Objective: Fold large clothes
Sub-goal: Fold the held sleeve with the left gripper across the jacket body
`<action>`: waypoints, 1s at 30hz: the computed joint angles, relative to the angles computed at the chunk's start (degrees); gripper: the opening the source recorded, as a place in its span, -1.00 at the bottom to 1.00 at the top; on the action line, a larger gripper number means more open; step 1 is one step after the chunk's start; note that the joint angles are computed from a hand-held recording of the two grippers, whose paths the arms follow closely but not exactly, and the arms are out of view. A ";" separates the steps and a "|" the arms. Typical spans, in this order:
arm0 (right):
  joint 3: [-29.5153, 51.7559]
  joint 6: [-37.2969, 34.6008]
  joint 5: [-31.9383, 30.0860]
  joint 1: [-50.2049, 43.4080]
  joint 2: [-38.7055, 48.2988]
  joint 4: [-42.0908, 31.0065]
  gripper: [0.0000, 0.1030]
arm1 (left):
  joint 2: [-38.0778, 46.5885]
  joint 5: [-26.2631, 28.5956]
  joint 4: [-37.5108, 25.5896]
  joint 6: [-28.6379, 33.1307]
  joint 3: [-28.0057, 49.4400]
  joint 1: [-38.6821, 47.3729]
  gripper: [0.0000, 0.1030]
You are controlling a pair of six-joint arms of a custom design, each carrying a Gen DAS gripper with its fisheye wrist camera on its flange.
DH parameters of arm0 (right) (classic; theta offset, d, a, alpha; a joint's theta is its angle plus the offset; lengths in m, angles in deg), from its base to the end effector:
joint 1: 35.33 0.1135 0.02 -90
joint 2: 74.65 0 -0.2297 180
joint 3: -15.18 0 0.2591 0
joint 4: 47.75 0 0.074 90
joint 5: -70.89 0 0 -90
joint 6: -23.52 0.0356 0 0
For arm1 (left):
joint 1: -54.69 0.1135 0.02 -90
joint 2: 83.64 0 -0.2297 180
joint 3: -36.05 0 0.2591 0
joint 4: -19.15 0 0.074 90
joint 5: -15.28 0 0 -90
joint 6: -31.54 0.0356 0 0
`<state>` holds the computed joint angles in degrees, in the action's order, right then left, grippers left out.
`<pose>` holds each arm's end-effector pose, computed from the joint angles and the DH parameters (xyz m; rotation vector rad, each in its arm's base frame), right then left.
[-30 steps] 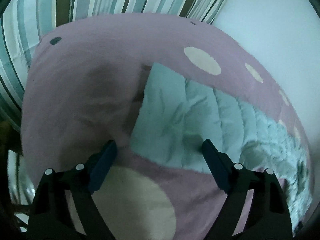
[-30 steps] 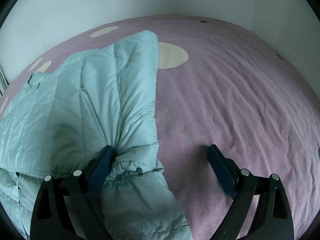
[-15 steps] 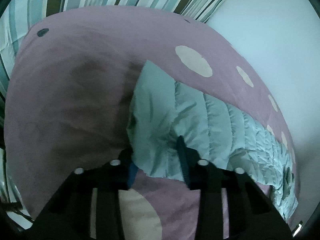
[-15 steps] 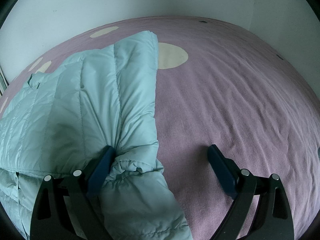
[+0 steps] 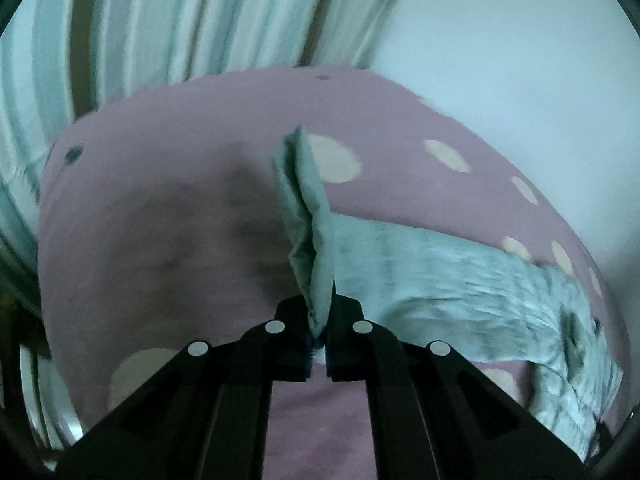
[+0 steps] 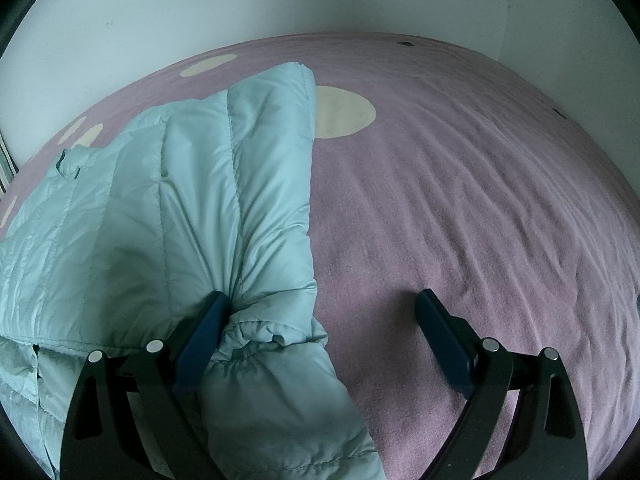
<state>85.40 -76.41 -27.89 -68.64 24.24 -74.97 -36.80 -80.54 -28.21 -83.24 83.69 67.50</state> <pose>0.2905 -0.1844 0.1257 0.4546 2.4914 -0.1055 0.1915 0.0472 0.2052 -0.8116 2.2353 0.0214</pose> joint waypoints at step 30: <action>0.74 0.76 -0.29 0.32 1.36 0.92 0.81 | 103.74 -16.34 -21.10 -8.58 111.59 -60.47 -0.93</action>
<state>86.14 -75.65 -28.17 -68.32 25.60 -74.05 66.94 -96.88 -49.31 -91.83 195.28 7.02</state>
